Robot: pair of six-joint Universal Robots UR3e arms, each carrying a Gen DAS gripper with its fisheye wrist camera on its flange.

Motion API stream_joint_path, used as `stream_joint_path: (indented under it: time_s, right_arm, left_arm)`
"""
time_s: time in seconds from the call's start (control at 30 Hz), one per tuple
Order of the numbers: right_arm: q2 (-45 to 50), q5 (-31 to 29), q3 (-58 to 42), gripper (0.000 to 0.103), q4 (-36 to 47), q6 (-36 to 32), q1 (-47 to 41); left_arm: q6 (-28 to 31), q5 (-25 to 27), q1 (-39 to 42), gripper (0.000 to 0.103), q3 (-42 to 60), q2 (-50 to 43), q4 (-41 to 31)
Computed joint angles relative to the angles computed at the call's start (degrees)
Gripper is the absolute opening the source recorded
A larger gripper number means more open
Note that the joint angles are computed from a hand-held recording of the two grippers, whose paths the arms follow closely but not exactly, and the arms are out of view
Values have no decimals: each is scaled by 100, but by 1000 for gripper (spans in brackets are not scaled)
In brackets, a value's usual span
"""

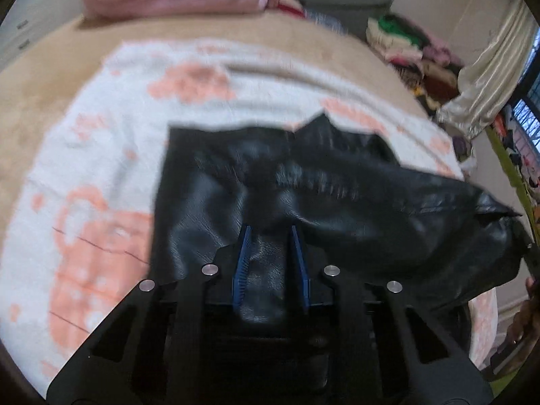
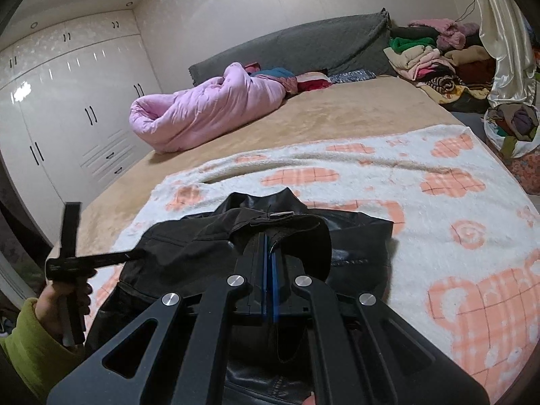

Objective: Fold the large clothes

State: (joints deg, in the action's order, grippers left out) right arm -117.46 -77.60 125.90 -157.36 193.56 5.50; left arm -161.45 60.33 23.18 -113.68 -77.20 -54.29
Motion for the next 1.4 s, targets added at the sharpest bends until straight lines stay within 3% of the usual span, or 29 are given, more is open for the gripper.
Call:
stream_joint_path:
  time_s: [0.17,0.27,0.33,0.4,0.47,0.6,0.7,0.87,0.93,1.0,1.1,1.27,1.33,1.4]
  right_arm:
    - [133,-30,8,2,163,-28,-5]
    - [402,-491,-128,5,303,-3,234]
    - [384,-460,-110,16,433,58,139]
    - [324,-667,-96,23,527,211,109]
    - [238,-976,-26,37,386,394,142]
    - [492,-1108,-9,37,-223,465,331]
    - [1361,-1381,-411,37,-535,261,901]
    - [2659,-2007,-1309,36,209,132,1434]
    - [2888,-1581,-1253,33,460,174,1108]
    - [2947,-1058,-908,33,117,257,753]
    - [3000,-1086,-935,33,73,239,769]
    - [2617,-985,-787,41,-122,234,834]
    - [2315,-864,-794,50,-113,165,885]
    - [2142,-914,-814,55,-98,128,1000]
  left_arm:
    - [-114,604,-502,16,-344,-346,787]
    - [-53,720,-577,16,-506,-367,1073]
    - [-23,663,-538,16,-473,-400,1034]
    - [19,594,-481,16,-457,-407,986]
    - [49,540,-442,16,-505,-389,1015]
    - [61,495,-415,16,-556,-380,1089]
    - [83,503,-414,16,-548,-385,1096]
    - [82,516,-434,16,-578,-351,1129]
    - [80,509,-440,16,-563,-357,1125]
    - [79,512,-446,16,-578,-364,1160]
    - [30,553,-489,16,-638,-372,1289]
    - [27,939,-769,17,-578,-216,1375]
    - [109,703,-637,31,-578,63,1053]
    - [180,593,-564,36,-682,398,944]
